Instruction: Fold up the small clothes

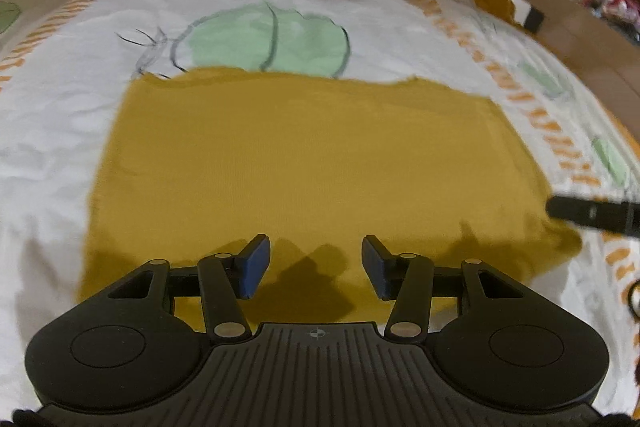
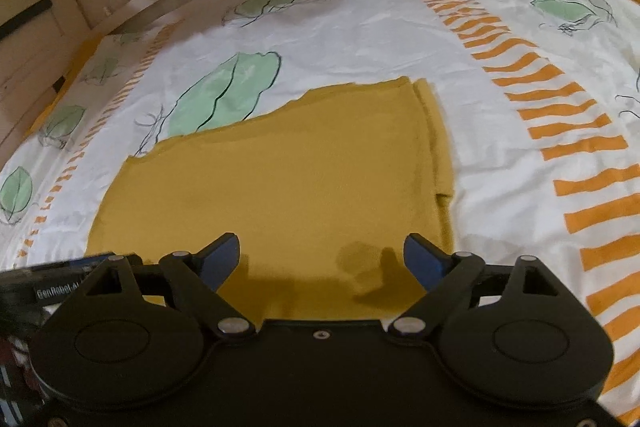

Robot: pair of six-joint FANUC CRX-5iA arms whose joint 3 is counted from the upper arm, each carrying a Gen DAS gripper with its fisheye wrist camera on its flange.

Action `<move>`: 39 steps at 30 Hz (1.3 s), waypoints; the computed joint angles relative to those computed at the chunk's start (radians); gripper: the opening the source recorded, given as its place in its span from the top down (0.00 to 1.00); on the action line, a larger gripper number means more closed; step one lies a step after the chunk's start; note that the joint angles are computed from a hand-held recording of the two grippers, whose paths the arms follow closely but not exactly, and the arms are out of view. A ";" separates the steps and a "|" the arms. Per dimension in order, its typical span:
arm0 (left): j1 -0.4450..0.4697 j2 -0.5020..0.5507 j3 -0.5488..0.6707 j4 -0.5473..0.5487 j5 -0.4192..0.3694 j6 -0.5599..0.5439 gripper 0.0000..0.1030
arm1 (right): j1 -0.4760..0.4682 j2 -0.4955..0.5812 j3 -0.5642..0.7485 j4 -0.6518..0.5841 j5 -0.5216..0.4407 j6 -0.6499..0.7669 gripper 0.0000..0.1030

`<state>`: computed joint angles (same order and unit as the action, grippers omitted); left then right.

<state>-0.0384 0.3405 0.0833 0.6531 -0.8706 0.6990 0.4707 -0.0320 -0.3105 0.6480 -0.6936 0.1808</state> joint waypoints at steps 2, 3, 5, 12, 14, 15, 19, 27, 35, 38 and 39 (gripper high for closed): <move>-0.015 0.007 0.009 -0.044 -0.007 0.016 0.52 | -0.004 -0.001 -0.006 0.011 -0.002 -0.020 0.12; -0.025 0.004 0.004 -0.067 0.006 0.024 0.52 | -0.004 -0.002 -0.007 0.012 -0.004 -0.025 0.12; -0.041 -0.014 -0.022 -0.092 0.057 0.011 0.51 | -0.005 -0.005 -0.011 0.013 -0.003 -0.036 0.12; -0.035 -0.012 -0.024 -0.073 0.049 0.013 0.49 | -0.020 -0.033 -0.036 0.042 0.056 -0.111 0.12; -0.025 -0.006 -0.015 -0.040 0.028 0.019 0.49 | -0.023 -0.044 -0.047 0.061 0.080 -0.147 0.12; -0.020 -0.008 -0.021 -0.009 0.037 0.018 0.49 | -0.025 -0.051 -0.054 0.071 0.094 -0.168 0.12; -0.033 0.020 0.039 -0.021 0.076 0.090 0.49 | -0.034 -0.076 -0.083 0.118 0.151 -0.249 0.11; -0.114 0.185 0.346 -0.209 0.037 0.340 0.49 | -0.053 -0.092 -0.107 0.163 0.185 -0.324 0.11; -0.184 0.306 0.533 -0.457 0.009 0.511 0.48 | -0.072 -0.113 -0.130 0.189 0.197 -0.397 0.11; -0.190 0.304 0.522 -0.479 0.031 0.523 0.48 | -0.078 -0.117 -0.137 0.206 0.210 -0.417 0.11; -0.192 0.309 0.536 -0.487 0.020 0.525 0.48 | -0.079 -0.117 -0.137 0.208 0.214 -0.419 0.11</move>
